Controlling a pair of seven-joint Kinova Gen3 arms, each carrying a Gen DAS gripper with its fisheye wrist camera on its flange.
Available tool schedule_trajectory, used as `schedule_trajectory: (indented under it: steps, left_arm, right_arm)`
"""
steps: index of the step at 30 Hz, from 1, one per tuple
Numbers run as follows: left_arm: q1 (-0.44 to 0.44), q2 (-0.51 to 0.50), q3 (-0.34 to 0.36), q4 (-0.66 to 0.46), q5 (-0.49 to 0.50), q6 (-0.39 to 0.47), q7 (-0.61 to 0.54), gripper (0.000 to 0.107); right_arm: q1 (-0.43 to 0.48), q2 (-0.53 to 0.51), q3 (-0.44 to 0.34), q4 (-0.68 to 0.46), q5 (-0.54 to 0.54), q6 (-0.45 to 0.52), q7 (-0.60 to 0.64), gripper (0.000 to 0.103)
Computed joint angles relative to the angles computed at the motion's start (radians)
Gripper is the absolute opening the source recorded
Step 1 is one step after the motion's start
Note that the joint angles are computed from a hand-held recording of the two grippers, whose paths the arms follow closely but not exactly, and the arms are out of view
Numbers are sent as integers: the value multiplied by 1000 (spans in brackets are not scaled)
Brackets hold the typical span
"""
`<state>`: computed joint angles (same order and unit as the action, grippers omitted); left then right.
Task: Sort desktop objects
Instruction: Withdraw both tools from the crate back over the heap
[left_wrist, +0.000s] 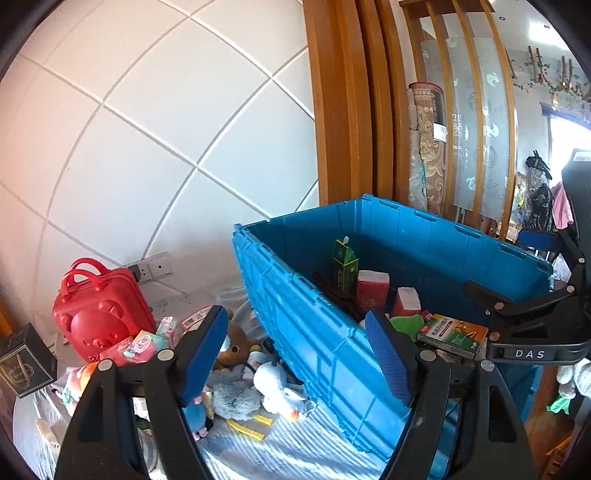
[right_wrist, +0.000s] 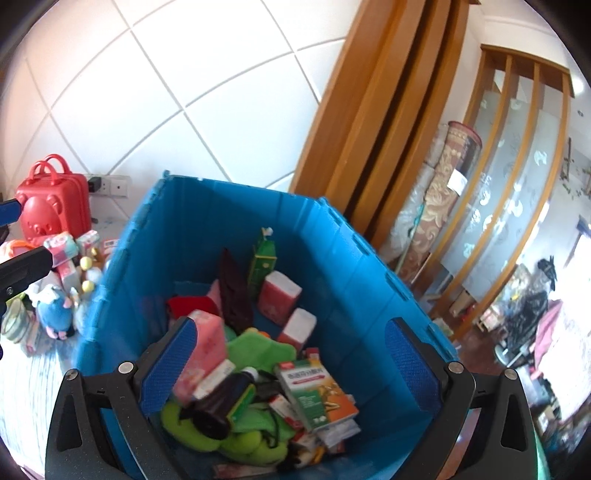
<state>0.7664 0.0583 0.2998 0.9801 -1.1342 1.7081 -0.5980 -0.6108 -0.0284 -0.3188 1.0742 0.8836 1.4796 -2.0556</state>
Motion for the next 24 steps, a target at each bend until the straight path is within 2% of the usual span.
schedule_trajectory:
  steps: [2, 8, 18, 24]
  left_arm:
    - [-12, -46, 0, 53, 13, 20, 20, 77]
    - [-103, -191, 27, 199, 95, 55, 44, 77]
    - [-236, -397, -18, 365, 246, 75, 20, 77]
    - [-303, -492, -80, 437, 318, 57, -19, 77]
  right_arm:
    - [-49, 35, -39, -42, 54, 54, -26, 103]
    - [-237, 131, -57, -150, 151, 142, -107, 103]
    - [-422, 318, 13, -359, 107, 166, -136, 103]
    - [-465, 420, 64, -482, 23, 164, -103, 103]
